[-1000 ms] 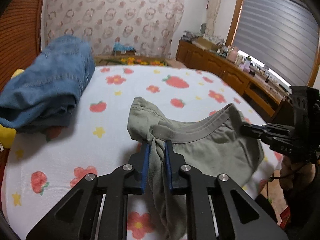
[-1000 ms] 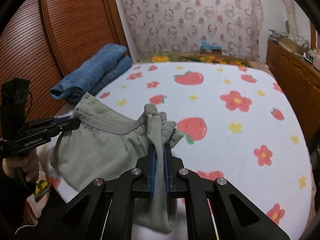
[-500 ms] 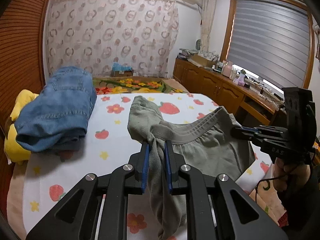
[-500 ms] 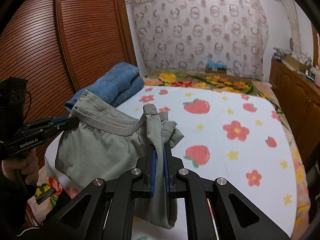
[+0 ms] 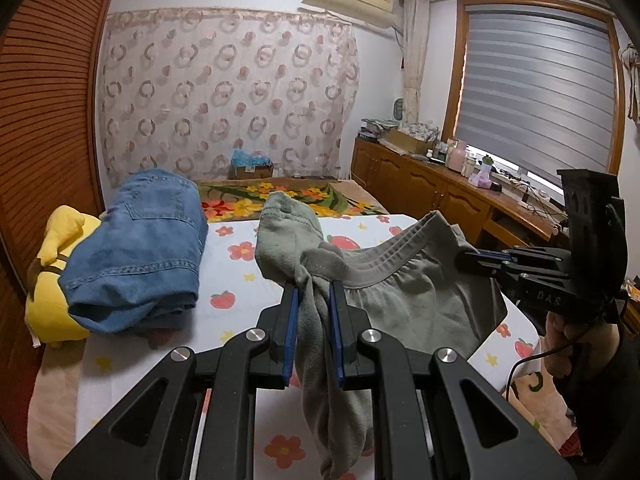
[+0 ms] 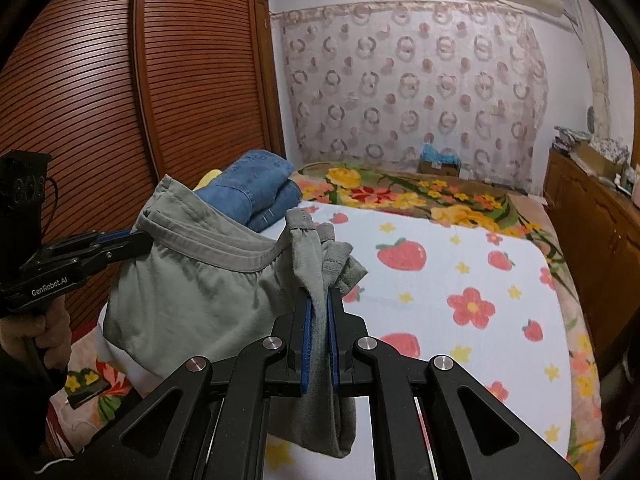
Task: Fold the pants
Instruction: 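Lift the grey-green garment with both grippers and carry it toward the jeans stack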
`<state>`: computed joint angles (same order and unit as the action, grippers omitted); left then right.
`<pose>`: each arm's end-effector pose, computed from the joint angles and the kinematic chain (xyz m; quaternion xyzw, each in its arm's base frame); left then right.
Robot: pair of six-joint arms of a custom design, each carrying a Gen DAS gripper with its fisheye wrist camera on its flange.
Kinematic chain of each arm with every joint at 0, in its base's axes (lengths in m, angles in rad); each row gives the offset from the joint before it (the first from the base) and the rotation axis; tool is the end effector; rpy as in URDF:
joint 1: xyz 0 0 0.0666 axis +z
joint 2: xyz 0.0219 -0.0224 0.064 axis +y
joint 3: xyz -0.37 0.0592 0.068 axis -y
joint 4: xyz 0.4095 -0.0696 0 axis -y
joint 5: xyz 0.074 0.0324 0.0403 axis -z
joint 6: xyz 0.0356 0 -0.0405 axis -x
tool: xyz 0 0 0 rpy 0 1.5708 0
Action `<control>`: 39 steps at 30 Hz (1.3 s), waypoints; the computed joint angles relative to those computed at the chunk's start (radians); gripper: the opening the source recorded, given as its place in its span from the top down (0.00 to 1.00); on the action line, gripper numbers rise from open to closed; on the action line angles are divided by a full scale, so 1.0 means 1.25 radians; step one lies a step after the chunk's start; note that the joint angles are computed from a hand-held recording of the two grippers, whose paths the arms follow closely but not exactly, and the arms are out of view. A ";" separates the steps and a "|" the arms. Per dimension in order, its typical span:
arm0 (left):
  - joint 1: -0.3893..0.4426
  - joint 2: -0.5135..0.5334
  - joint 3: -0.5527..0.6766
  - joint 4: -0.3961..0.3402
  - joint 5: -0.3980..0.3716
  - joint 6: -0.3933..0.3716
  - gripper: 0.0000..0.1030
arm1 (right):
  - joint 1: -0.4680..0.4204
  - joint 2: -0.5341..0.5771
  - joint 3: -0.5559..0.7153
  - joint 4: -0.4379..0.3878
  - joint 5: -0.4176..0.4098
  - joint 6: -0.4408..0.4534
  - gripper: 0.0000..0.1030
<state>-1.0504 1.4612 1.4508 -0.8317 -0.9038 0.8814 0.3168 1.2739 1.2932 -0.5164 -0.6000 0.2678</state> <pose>0.2836 -0.4394 0.4298 -0.0841 0.8507 -0.0317 0.5179 0.4489 0.1679 0.4627 -0.3813 0.7426 0.2658 0.4822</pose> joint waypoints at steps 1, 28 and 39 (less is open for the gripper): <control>-0.001 -0.003 -0.003 -0.001 -0.003 0.000 0.84 | 0.002 0.002 0.004 0.000 0.000 0.003 0.93; 0.099 -0.098 -0.109 0.098 -0.004 -0.065 0.84 | 0.078 0.187 0.250 -0.057 0.043 0.070 0.93; 0.150 -0.133 -0.135 0.120 -0.012 -0.092 0.84 | 0.102 0.299 0.406 -0.092 0.035 0.104 0.93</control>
